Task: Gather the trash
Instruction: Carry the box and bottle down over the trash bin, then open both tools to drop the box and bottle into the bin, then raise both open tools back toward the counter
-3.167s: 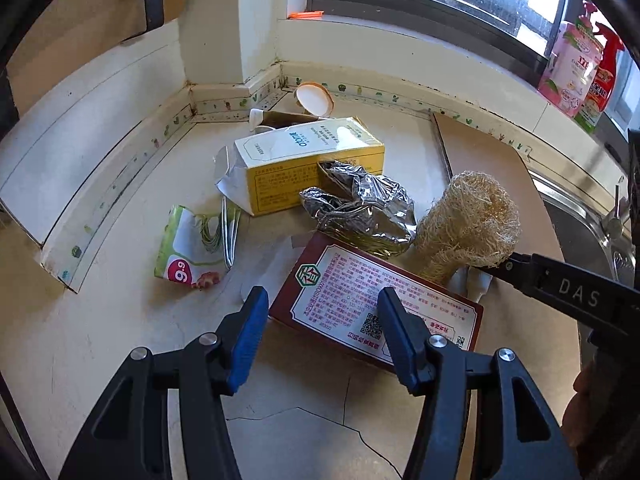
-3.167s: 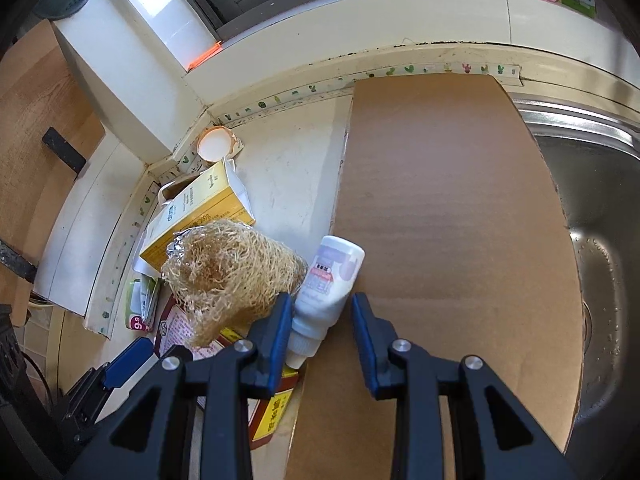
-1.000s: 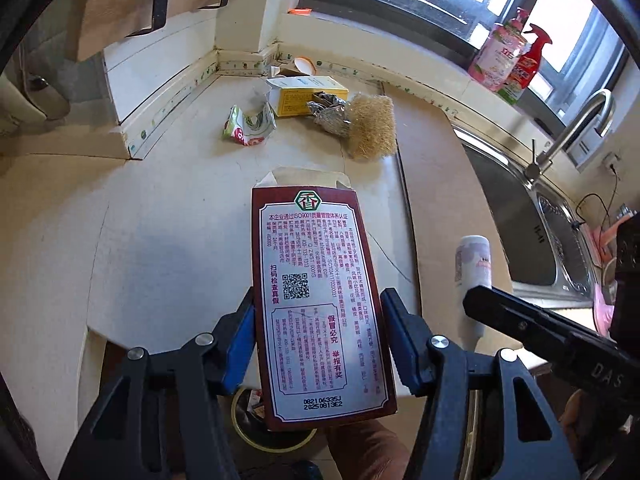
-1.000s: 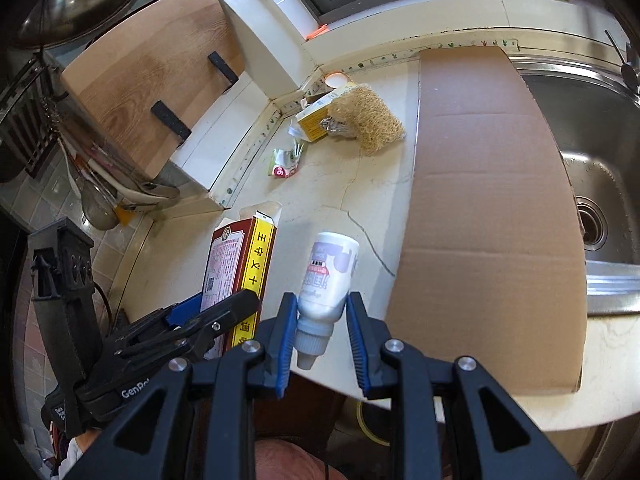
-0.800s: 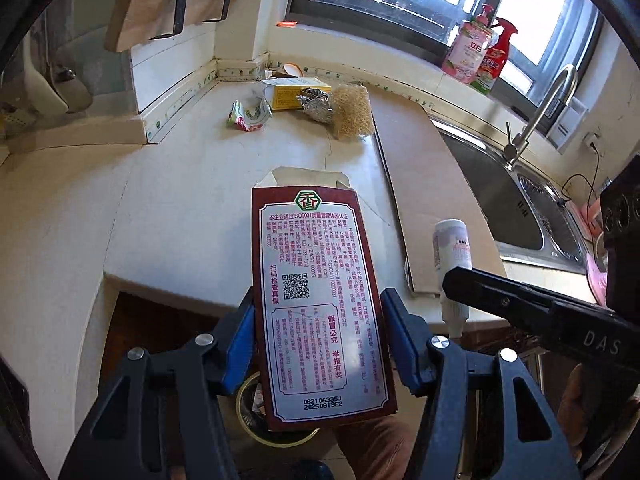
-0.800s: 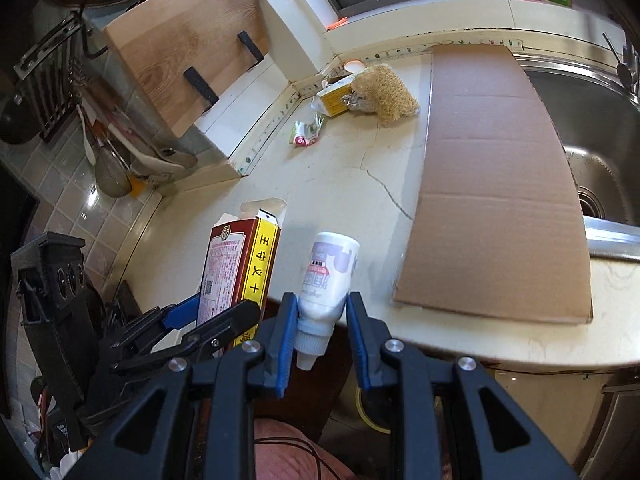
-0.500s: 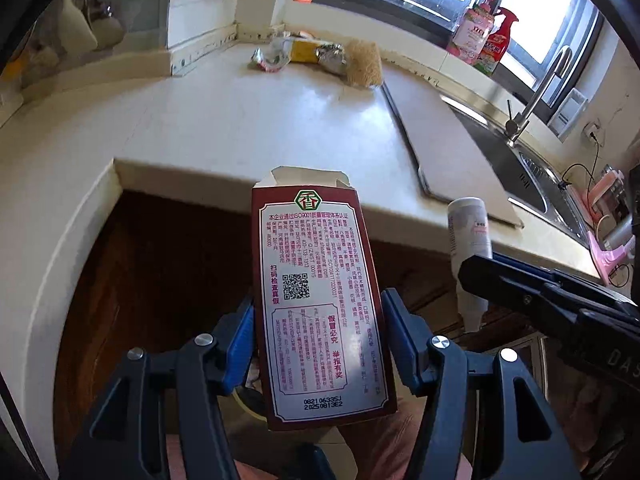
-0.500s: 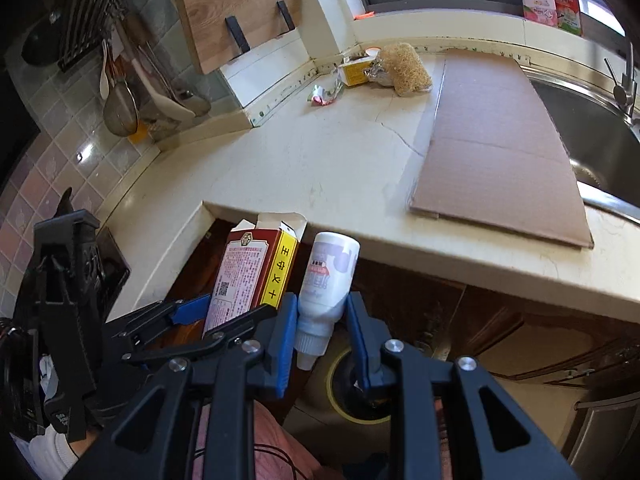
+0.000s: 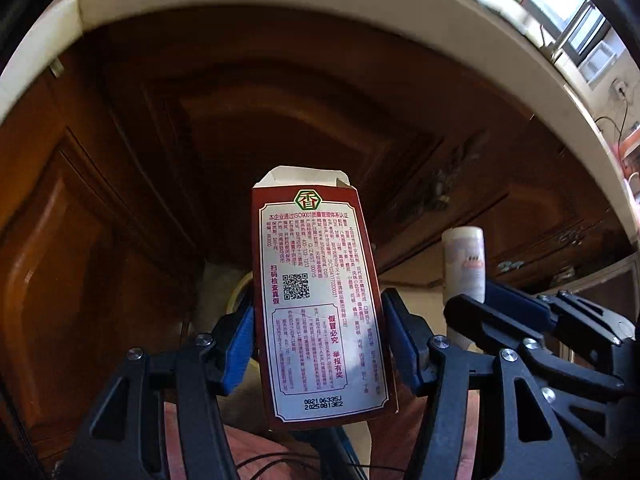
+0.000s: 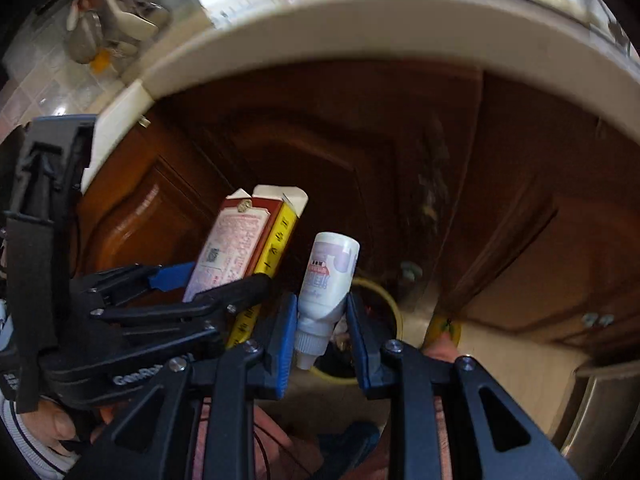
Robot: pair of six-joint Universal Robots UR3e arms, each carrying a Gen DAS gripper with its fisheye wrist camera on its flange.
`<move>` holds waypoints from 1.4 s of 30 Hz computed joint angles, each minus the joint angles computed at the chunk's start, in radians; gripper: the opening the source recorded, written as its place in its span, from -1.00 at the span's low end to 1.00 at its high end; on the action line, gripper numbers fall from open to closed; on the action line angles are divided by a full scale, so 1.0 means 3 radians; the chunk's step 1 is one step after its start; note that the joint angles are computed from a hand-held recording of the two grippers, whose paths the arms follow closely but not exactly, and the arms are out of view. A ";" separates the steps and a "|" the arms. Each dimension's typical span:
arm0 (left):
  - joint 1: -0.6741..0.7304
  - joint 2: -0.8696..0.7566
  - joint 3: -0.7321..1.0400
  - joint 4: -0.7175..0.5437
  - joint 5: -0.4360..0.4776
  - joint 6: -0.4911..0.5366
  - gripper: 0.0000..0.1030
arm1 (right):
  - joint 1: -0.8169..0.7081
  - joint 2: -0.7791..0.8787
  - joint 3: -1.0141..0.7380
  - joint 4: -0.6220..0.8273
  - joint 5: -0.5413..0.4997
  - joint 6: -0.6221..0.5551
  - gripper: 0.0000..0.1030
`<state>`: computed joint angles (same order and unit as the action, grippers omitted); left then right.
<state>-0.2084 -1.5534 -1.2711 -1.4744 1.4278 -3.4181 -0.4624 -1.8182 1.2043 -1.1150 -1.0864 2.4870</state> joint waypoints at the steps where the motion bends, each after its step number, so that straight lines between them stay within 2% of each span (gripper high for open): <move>1: -0.0014 -0.0028 -0.0054 0.0017 0.0006 0.0007 0.13 | -0.0004 -0.0027 0.0170 -0.0090 -0.0042 0.0018 -0.50; 7: -0.0059 -0.0194 -0.0431 0.0209 0.0018 0.0075 0.13 | 0.0031 0.0058 0.0753 -0.0430 -0.0160 0.0136 -0.50; 17: 0.0213 -0.0345 -0.1033 0.0552 -0.0370 0.0157 0.13 | 0.0143 0.0406 0.1325 -0.0939 -0.0242 0.0449 -0.50; 20: 0.0271 -0.0424 -0.1098 0.0641 -0.0427 0.0119 0.13 | 0.0207 0.0496 0.1375 -0.1032 -0.0273 0.0518 -0.49; 27: 0.0599 -0.0313 -0.1425 0.0694 -0.0566 0.0306 0.16 | 0.0357 0.0682 0.1326 -0.1186 -0.0308 0.0633 -0.48; 29: 0.0631 -0.0313 -0.1455 0.0691 -0.0567 0.0299 0.16 | 0.0396 0.0728 0.1297 -0.1202 -0.0336 0.0676 -0.30; 32: 0.0657 -0.0290 -0.1429 0.0619 -0.0525 0.0291 0.19 | 0.0421 0.0737 0.1322 -0.1292 -0.0334 0.0747 -0.22; 35: 0.0639 -0.0313 -0.1384 0.0599 -0.0501 0.0263 0.34 | 0.0440 0.0750 0.1321 -0.1311 -0.0339 0.0765 -0.22; 37: 0.0611 -0.0323 -0.1351 0.0590 -0.0467 0.0230 0.52 | 0.0433 0.0731 0.1314 -0.1293 -0.0328 0.0747 -0.22; 42: 0.0627 -0.0271 -0.1328 0.0546 -0.0437 0.0224 0.53 | 0.0420 0.0682 0.1202 -0.1176 -0.0321 0.0751 -0.22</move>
<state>-0.0204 -1.6348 -1.6694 -1.3104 1.2968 -3.3510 -0.3365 -1.6137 1.5648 -1.4679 -1.1827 2.7123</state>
